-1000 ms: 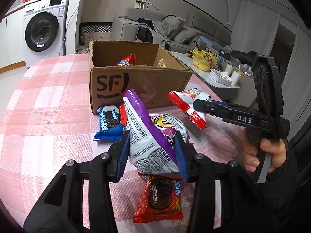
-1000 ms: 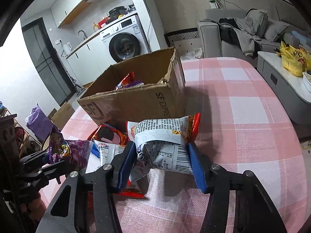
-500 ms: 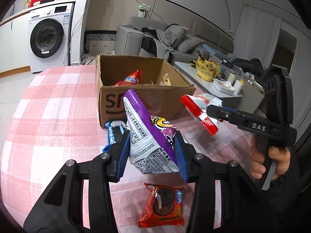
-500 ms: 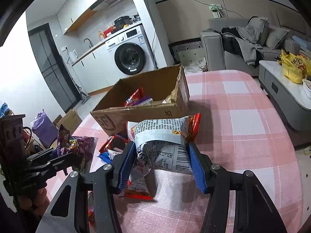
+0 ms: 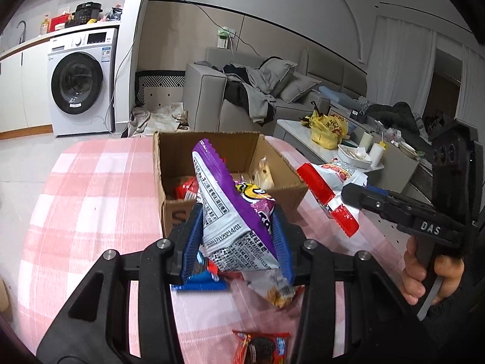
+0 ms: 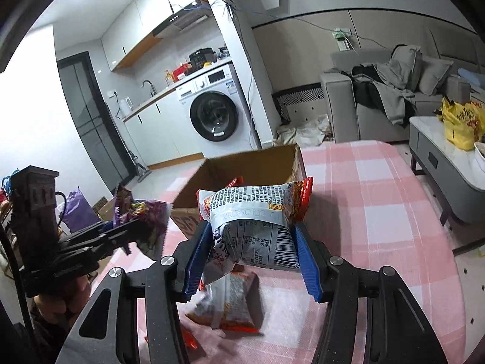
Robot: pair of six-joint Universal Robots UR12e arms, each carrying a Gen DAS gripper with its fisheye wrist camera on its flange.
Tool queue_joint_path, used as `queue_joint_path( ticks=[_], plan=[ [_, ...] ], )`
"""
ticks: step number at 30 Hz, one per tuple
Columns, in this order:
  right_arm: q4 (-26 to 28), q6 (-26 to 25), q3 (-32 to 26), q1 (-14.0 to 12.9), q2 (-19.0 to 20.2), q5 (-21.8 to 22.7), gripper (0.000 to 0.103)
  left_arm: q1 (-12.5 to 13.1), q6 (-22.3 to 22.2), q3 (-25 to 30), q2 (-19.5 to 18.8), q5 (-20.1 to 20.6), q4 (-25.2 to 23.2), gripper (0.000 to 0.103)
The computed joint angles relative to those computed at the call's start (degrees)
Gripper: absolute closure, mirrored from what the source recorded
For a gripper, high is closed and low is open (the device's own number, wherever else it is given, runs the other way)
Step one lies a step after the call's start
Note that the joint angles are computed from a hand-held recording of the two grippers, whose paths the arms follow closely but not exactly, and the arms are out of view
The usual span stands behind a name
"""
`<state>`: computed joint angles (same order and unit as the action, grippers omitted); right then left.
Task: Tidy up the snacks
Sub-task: 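Carry the noodle bag over the box with the left gripper while the right carries a white chip bag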
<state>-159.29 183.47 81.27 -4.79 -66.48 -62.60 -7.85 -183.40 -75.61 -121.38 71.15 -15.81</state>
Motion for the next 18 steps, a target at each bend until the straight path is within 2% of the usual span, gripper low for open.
queue_joint_path(
  ticks=[10,18],
  plan=[
    [0.6,0.1,-4.3,1.3,2.0,-0.7,0.048,0.2,-1.5,7.1,-3.5,1.7,-1.6,0.063],
    [2.0,0.9,-7.5,1.9,4.0,-1.5,0.048,0.1,-1.4,14.9,-7.9,4.0,-4.5,0.063]
  ],
)
